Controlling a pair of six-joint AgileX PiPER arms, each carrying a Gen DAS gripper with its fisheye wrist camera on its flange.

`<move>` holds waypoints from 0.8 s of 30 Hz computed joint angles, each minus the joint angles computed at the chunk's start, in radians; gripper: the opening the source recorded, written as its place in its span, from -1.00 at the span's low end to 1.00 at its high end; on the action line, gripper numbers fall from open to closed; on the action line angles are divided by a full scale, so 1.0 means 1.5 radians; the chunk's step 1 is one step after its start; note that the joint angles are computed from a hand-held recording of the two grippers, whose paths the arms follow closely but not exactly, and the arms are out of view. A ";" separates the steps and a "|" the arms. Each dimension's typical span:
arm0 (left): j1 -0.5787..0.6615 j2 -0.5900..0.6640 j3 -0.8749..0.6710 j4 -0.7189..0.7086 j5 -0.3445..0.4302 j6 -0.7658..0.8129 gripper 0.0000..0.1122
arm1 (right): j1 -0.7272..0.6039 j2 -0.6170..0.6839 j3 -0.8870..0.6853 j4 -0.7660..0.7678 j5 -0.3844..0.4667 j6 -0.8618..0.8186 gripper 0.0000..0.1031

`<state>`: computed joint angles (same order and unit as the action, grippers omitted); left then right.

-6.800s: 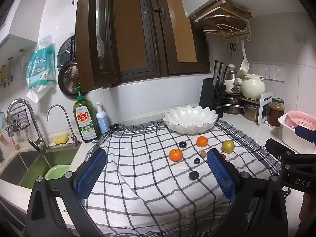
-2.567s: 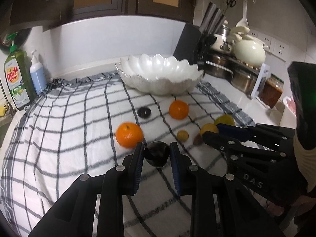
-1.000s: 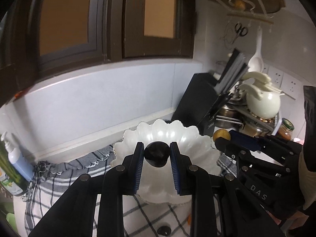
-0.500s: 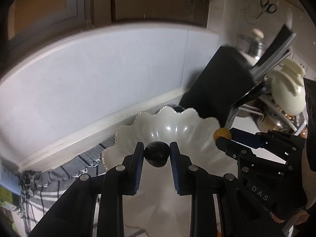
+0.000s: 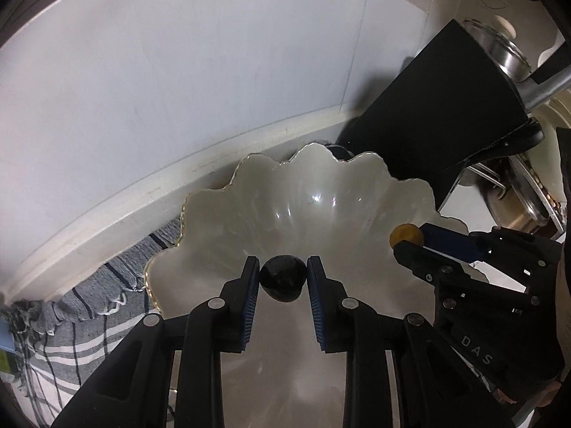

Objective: Organize fruits
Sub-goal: 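Open the right gripper dropping the yellow fruit while the left gripper releases the plum into the bowl, then withdraw both open grippers from the bowl back over the cloth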

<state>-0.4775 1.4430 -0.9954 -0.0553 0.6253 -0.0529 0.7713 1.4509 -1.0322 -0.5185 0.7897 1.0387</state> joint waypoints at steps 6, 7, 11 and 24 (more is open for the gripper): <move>-0.007 -0.004 -0.003 0.024 0.004 -0.023 -0.05 | -0.002 0.002 0.001 -0.001 0.006 0.005 -0.14; -0.007 -0.005 -0.005 0.030 0.006 -0.030 -0.04 | 0.002 -0.001 0.002 -0.007 0.012 0.014 -0.13; -0.005 -0.027 -0.003 0.040 0.021 -0.050 0.14 | 0.017 -0.019 0.007 -0.024 0.034 0.043 -0.13; -0.104 -0.238 0.063 0.254 0.085 -0.268 0.38 | 0.235 -0.103 -0.017 -0.179 0.242 0.234 -0.13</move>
